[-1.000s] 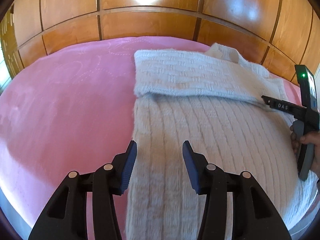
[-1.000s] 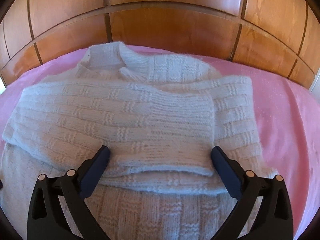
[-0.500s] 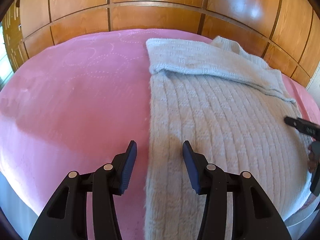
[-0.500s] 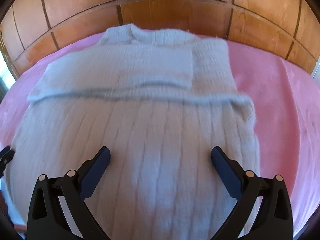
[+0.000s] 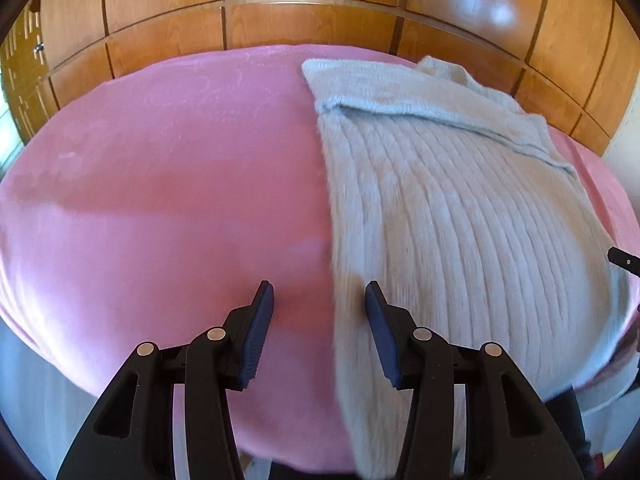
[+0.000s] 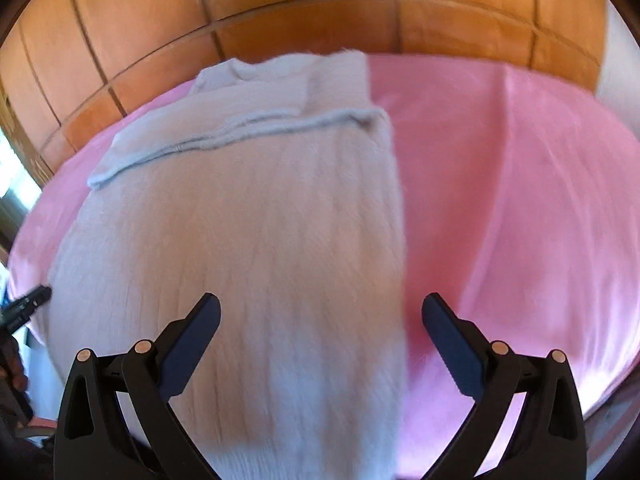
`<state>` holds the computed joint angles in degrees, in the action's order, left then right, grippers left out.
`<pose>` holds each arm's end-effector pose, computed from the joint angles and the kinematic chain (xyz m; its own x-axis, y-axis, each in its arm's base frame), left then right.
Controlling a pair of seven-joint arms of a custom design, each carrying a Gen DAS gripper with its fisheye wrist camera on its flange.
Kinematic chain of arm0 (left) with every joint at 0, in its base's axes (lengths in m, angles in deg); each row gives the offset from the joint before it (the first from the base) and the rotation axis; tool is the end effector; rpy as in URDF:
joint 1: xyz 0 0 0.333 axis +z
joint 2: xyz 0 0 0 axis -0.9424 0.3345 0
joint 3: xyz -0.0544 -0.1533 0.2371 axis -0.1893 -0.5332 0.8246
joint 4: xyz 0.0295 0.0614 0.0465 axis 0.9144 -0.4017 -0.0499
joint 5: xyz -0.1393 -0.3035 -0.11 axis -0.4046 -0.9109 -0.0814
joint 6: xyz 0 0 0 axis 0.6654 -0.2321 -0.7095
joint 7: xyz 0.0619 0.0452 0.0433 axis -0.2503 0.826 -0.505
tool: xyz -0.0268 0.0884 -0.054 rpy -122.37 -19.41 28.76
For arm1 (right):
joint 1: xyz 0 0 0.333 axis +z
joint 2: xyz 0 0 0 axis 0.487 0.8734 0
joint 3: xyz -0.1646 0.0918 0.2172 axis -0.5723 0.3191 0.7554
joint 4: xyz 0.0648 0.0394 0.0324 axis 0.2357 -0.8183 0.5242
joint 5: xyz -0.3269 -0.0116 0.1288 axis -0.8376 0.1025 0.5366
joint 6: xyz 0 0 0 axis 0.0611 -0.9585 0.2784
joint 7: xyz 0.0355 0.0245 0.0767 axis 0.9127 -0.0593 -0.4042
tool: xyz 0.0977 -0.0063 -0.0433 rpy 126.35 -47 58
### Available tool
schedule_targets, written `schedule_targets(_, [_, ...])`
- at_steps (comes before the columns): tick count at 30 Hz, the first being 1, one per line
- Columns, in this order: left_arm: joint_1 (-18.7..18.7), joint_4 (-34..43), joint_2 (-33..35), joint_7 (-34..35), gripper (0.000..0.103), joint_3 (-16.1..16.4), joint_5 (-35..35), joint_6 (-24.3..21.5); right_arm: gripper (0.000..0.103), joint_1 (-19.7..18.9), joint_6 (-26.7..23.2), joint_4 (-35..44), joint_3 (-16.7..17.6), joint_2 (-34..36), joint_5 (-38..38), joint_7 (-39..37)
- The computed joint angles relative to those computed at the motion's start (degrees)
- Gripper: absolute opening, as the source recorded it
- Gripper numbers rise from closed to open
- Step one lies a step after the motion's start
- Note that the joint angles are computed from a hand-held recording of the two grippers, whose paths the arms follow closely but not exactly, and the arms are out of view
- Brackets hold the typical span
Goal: Fold small clothes
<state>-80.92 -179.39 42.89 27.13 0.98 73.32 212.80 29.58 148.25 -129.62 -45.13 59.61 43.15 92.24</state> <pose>0.5491 -0.1660 0.4160 0.1493 -0.9845 0.0920 -0.7898 -0.1748 -0.5879 0.6239 0.0682 0.4067 0.1466 -0.9631 -0.2255 -0.8376 0.0004 -0.5462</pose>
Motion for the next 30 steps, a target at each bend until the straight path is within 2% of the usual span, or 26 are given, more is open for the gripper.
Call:
schedule_targets(2, [1.6,-3.5,-1.9,6.1,0.047,-1.9,-7.3,2.2,0.094,-2.1,-1.7,-3.3,1.5,-2.4,4.7,-3.0])
schedule_targets(3, [2.6,-5.3,-2.8,11.1,0.047,-3.4,-13.4,3.6,0.087,-2.3,-2.5,-4.7,1.4,-3.5,6.4,-3.9])
schedule_targets(5, [2.7,-7.1,-3.6,16.2,0.047,-4.5,-18.9,4.5,0.076,-2.1,-3.6,-8.4,0.9,-6.4,9.5,-6.1])
schedule_targets(7, [2.7,-8.2,-3.9,23.1,0.046,-5.8,-24.9,5.1,0.055,-1.3,-5.6,-10.4,0.0,-8.2,11.2,-8.0])
schedule_targets(8, [2.6,-8.2,-3.8,26.1,0.034,-6.2,-27.6,5.3,0.051,-0.9,-6.8,-10.7,-0.6,-8.4,11.8,-8.5])
schedule_targets(9, [2.6,-8.3,-3.7,29.6,0.022,-6.9,-31.0,5.4,0.042,-0.2,-7.8,-11.0,-1.3,-8.7,11.9,-8.9])
schedule_targets(10, [2.7,-8.0,-3.4,33.8,0.018,-7.5,-34.8,5.4,0.030,0.5,-8.4,-11.3,-1.8,-8.9,11.4,-9.3])
schedule_targets(11, [2.6,-7.8,-3.4,36.5,0.012,-7.8,-37.4,5.6,0.025,0.9,-8.8,-11.6,-2.2,-9.2,11.8,-10.1])
schedule_targets(12, [3.0,-7.6,-3.5,40.9,0.010,-8.5,-41.9,5.7,0.017,1.2,-9.8,-11.2,-2.5,-9.5,12.4,-10.7])
schedule_targets(13, [3.2,-7.5,-3.8,44.8,0.010,-9.1,-46.4,6.0,0.014,1.4,-10.7,-10.5,-2.8,-9.6,13.2,-11.3])
schedule_targets(16, [4.7,-5.5,-4.8,64.1,0.009,-11.4,-69.3,5.1,0.012,1.1,-13.8,-7.6,-3.1,-10.2,20.0,-16.8])
schedule_targets(19, [6.1,-0.4,-3.8,77.7,0.009,-11.4,-88.1,1.6,0.011,1.1,-15.2,-3.8,-3.4,-8.9,27.1,-20.2])
schedule_targets(20, [5.2,1.1,-3.1,79.3,0.009,-10.2,-90.8,1.0,0.011,1.2,-15.1,-2.6,-3.4,-8.3,28.3,-20.7])
schedule_targets(22, [5.5,5.3,-0.7,81.0,0.009,-9.4,-94.5,-0.2,0.011,1.2,-15.2,1.2,-3.3,-6.0,30.7,-21.5])
schedule_targets(24, [5.9,10.1,2.8,79.2,0.009,-8.8,-93.9,-1.5,0.011,1.4,-14.8,5.1,-3.1,-3.1,30.2,-19.3])
schedule_targets(27, [6.4,17.5,8.5,74.4,0.009,-8.6,-89.1,-1.2,0.011,1.4,-13.8,12.9,-2.2,3.0,27.4,-14.8])
schedule_targets(29, [5.8,23.5,13.2,66.9,0.009,-7.1,-82.0,-1.4,0.011,1.8,-13.4,19.8,-2.0,8.0,23.3,-9.9])
schedule_targets(30, [4.6,27.2,16.0,60.8,0.009,-5.2,-77.3,-1.6,0.011,2.3,-13.2,23.2,-2.2,10.4,20.7,-7.3])
